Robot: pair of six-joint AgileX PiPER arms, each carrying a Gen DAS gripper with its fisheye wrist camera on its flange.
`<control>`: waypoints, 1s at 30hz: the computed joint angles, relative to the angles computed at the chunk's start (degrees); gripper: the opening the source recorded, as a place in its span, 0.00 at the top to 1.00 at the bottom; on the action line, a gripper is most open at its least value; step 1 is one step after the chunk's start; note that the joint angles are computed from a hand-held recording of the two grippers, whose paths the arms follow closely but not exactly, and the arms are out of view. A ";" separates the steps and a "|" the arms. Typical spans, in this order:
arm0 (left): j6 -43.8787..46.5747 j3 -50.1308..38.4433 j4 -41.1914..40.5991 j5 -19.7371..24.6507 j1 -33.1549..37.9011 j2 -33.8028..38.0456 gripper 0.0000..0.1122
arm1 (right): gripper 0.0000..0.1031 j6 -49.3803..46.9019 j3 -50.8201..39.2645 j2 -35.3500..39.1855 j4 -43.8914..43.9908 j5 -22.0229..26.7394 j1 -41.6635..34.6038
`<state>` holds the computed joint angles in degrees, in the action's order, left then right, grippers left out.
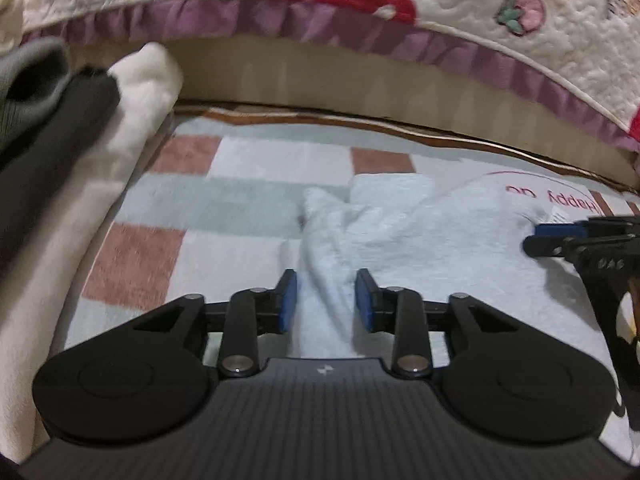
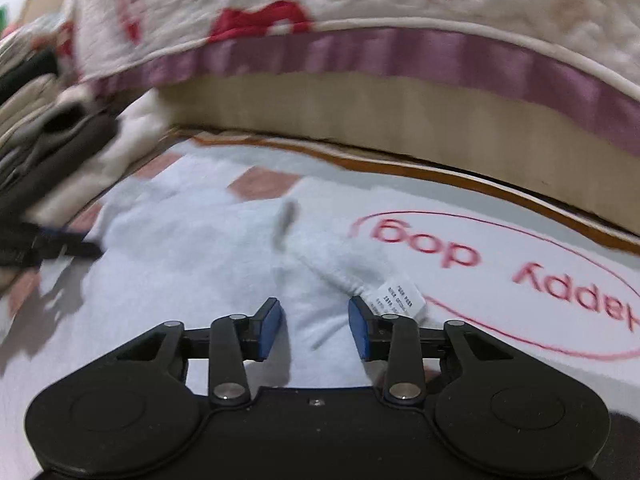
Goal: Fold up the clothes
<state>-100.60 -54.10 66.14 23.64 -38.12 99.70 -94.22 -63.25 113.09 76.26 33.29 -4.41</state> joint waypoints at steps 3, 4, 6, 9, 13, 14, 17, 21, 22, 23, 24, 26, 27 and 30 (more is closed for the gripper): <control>-1.78 0.72 0.73 -1.01 0.80 -0.03 0.69 | 0.84 1.07 -0.32 0.48 -0.02 -1.32 -0.08; -1.87 0.68 0.73 -0.75 0.72 -0.02 0.68 | 0.84 0.33 -0.08 0.23 -0.22 -1.98 0.22; -3.00 0.62 1.54 0.24 0.59 -0.02 0.67 | 0.84 -0.05 0.14 -0.21 -0.78 -3.39 0.96; -5.92 1.01 2.97 1.33 1.14 -0.37 0.61 | 0.84 0.01 0.73 -0.70 -0.12 -4.59 1.39; -7.83 2.64 1.75 3.40 2.16 -3.10 0.60 | 0.84 3.53 2.64 -2.55 0.63 -5.74 1.01; -7.71 2.98 1.12 4.32 2.15 -3.96 0.62 | 0.79 5.39 3.18 -3.24 0.14 -5.36 0.51; -5.51 5.54 -2.53 0.52 4.05 -8.21 0.60 | 0.48 13.18 4.90 -5.47 -3.89 -1.66 -3.09; 3.44 8.97 -14.97 -6.60 5.41 -11.64 0.59 | 0.45 21.64 5.94 -5.21 -11.10 12.39 -12.80; 4.99 9.46 -17.03 -6.54 4.65 -11.95 0.58 | 0.44 23.00 6.06 -4.74 -12.75 16.10 -15.31; 7.23 9.53 -19.83 -5.48 3.68 -12.02 0.58 | 0.44 22.52 7.21 -4.84 -13.21 19.23 -17.68; 9.02 9.54 -22.09 -4.10 2.68 -12.11 0.58 | 0.44 21.61 8.58 -5.03 -13.56 22.20 -20.06; 8.86 9.83 -22.71 -0.90 0.16 -12.50 0.58 | 0.44 20.75 11.15 -5.43 -14.97 26.62 -23.33; 7.77 10.07 -21.93 0.55 -1.08 -12.90 0.58 | 0.44 20.47 12.35 -5.53 -15.93 28.57 -24.73; 1.57 10.90 -16.16 5.83 -6.16 -14.84 0.58 | 0.44 18.99 16.08 -6.24 -19.12 32.97 -27.19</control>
